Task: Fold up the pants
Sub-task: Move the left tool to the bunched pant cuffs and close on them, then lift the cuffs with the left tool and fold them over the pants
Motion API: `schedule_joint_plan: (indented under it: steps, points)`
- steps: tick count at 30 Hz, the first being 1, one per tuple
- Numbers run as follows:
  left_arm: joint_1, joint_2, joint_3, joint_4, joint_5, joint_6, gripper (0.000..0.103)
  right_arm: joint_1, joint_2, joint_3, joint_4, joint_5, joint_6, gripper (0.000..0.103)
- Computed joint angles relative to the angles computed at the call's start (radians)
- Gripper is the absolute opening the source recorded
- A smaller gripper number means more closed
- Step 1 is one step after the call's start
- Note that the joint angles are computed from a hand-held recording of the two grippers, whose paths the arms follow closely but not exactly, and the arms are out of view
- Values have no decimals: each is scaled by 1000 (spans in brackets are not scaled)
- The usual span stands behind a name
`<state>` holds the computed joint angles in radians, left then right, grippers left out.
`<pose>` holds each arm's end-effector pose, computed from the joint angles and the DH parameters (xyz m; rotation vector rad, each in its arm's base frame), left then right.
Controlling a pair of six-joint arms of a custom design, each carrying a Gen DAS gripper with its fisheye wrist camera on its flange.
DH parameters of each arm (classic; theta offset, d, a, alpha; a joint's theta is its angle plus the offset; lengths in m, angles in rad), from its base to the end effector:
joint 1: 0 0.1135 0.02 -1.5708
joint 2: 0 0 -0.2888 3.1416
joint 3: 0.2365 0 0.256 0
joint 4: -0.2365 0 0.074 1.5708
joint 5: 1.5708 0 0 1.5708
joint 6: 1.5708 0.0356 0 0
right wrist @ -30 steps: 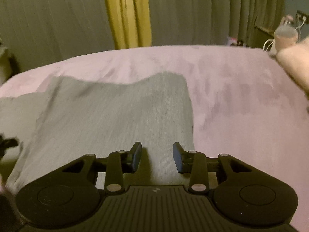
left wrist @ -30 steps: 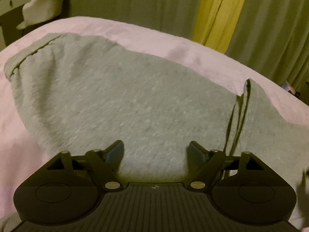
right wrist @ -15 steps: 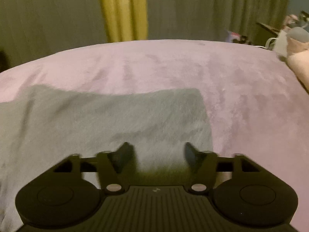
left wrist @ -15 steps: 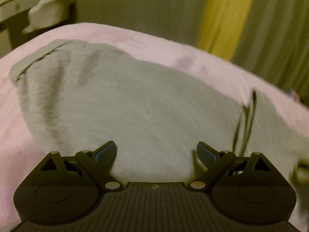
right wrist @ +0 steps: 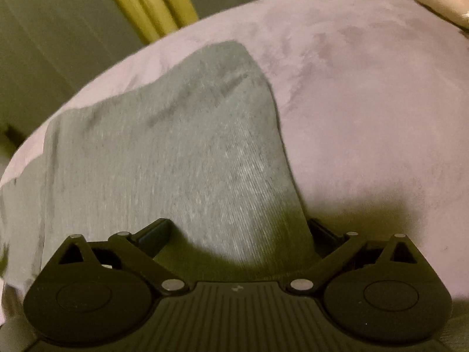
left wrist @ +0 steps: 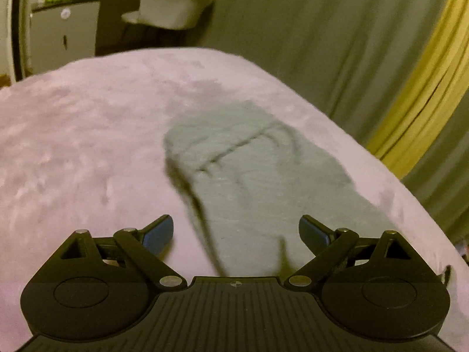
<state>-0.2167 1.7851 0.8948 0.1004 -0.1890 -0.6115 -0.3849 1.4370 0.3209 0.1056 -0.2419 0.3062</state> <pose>0.3543 -0.0712 0.1626 -0.5504 2.2851 -0.1852 0.1908 -0.0681 0.1105 0.7827 2.4384 0.2819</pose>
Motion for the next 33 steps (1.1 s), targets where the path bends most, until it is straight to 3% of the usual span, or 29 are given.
schedule_joint_plan:
  steps: [5, 11, 19, 22, 27, 30, 33]
  points:
    - [114, 77, -4, 76, 256, -53, 96, 23, 6, -9, 25, 27, -2, 99]
    - [165, 111, -19, 147, 334, -77, 100, 60, 14, -24, 66, 63, 35, 99]
    - [277, 173, -70, 392, 514, -220, 98, 67, 13, -33, 97, 76, 53, 99]
    - [289, 209, -48, 433, 532, -247, 85, 66, 15, -32, 100, 76, 53, 99]
    - [290, 241, -36, 482, 546, -231, 80, 77, 16, -31, 105, 89, 63, 99]
    - [294, 265, -37, 516, 561, -240, 81, 82, 17, -30, 111, 97, 70, 99]
    - [283, 258, -22, 496, 562, -235, 97, 94, 20, -31, 123, 114, 80, 99]
